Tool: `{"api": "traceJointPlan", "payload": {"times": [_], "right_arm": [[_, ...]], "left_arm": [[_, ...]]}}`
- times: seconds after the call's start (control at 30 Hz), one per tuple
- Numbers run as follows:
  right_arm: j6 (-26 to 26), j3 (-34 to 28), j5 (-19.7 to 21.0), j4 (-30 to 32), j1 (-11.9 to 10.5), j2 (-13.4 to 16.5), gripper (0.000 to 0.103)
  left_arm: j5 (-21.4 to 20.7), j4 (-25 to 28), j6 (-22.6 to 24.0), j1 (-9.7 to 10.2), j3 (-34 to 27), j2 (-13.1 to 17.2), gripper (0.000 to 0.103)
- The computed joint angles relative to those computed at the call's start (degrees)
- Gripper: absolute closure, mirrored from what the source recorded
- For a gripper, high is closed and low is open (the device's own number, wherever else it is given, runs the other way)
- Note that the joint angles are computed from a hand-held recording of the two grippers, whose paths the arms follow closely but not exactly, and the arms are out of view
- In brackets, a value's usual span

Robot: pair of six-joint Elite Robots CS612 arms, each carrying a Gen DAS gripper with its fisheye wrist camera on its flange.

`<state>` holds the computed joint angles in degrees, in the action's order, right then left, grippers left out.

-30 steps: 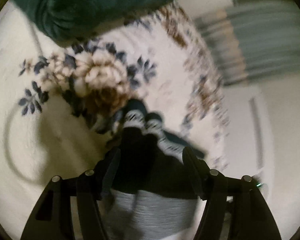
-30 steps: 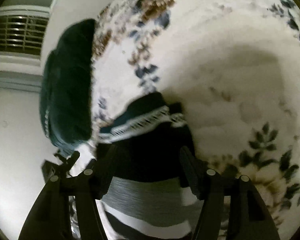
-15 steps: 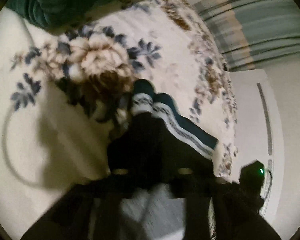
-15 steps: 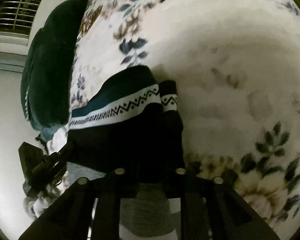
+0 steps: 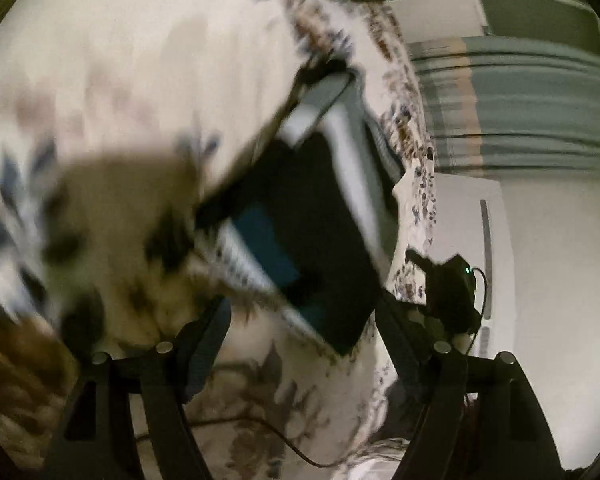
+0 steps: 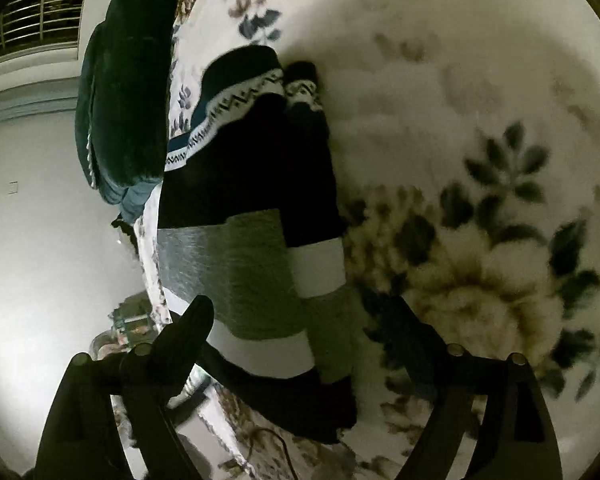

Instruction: Fold small clothes

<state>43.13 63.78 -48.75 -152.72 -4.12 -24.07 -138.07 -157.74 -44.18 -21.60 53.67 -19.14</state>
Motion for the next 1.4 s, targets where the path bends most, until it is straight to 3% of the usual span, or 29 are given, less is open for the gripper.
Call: {"api": "traceJointPlan", "payload": {"times": [0.13,0.23,0.33,0.37,0.4,0.43,0.5,0.53,0.57,0.6,0.73,0.83,0.9,1.0,1.1,1.17,1.23,1.27,1.33,1.4], "right_arm": [[0.37,-3.28,2.33,-1.31,-0.38,2.97,0.011],[1.36,-8.37,4.46,-1.31,-0.47,6.35,0.011],[0.67,-15.28,5.62,1.85,-0.20,10.13,0.008],[0.89,-17.75,5.91,2.57,-0.11,11.53,0.008],[1.33,-19.64,5.79,3.05,-0.02,12.54,0.008],[1.87,-20.73,5.52,2.98,0.04,13.15,0.008],[5.36,-22.35,4.71,-0.64,0.19,14.41,0.011],[7.08,-22.53,4.16,-2.72,0.25,14.71,0.029],[8.99,-22.23,3.05,-5.18,0.37,14.78,0.068],[9.36,-21.96,2.04,-5.24,0.59,14.64,0.076],[12.51,-13.51,-4.30,-13.55,1.91,9.94,0.083],[18.50,-4.37,-9.43,-21.54,3.42,4.73,0.084],[23.84,2.18,-12.03,-27.26,4.57,1.12,0.084],[28.04,12.10,-18.56,-32.19,7.58,-5.00,0.084],[33.14,20.06,-24.80,-33.73,11.89,-10.08,0.084],[36.69,23.84,-26.77,-33.96,14.31,-12.17,0.084],[38.86,26.92,-27.35,-33.40,16.42,-13.37,0.084],[39.13,27.99,-27.09,-31.42,17.39,-13.64,0.079],[41.19,28.74,-25.53,-30.81,17.84,-13.01,0.068],[44.71,29.89,-23.32,-32.00,17.64,-12.49,0.050]], "left_arm": [[-1.65,-4.86,-6.06,-1.27,-4.92,4.63,0.030],[-0.13,-6.28,-11.43,-1.94,-12.87,9.62,0.030],[2.46,-8.76,-17.80,-2.10,-16.96,12.04,0.030],[3.59,-9.75,-19.41,-2.16,-17.63,12.38,0.036],[4.22,-10.51,-20.46,-2.17,-18.39,12.71,0.056],[4.22,-10.17,-20.07,-2.15,-19.06,12.93,0.067],[3.68,-9.10,-19.05,-1.89,-20.76,13.36,0.074],[3.42,-8.38,-18.27,-1.80,-21.61,13.63,0.074],[2.87,-7.18,-17.09,-1.52,-22.53,13.80,0.075],[2.29,-6.60,-16.84,-1.27,-23.29,14.04,0.076],[-1.01,-1.52,-12.62,-0.31,-27.28,14.89,0.076],[-4.47,8.41,-1.21,1.01,-30.55,14.52,0.076],[-6.89,14.87,6.40,1.96,-29.37,12.92,0.076],[-9.18,25.45,20.45,3.07,-21.00,6.95,0.076],[-8.00,35.48,31.71,3.74,-13.61,2.03,0.076],[-6.14,39.32,35.76,4.06,-7.26,-1.10,0.076],[-4.19,40.23,35.40,4.21,-3.81,-2.37,0.074],[-3.18,39.32,34.46,4.28,-1.96,-2.85,0.065],[-4.28,33.42,28.80,4.67,1.86,-3.51,0.060],[-3.04,26.86,25.18,4.52,4.83,-4.93,0.045]]}}
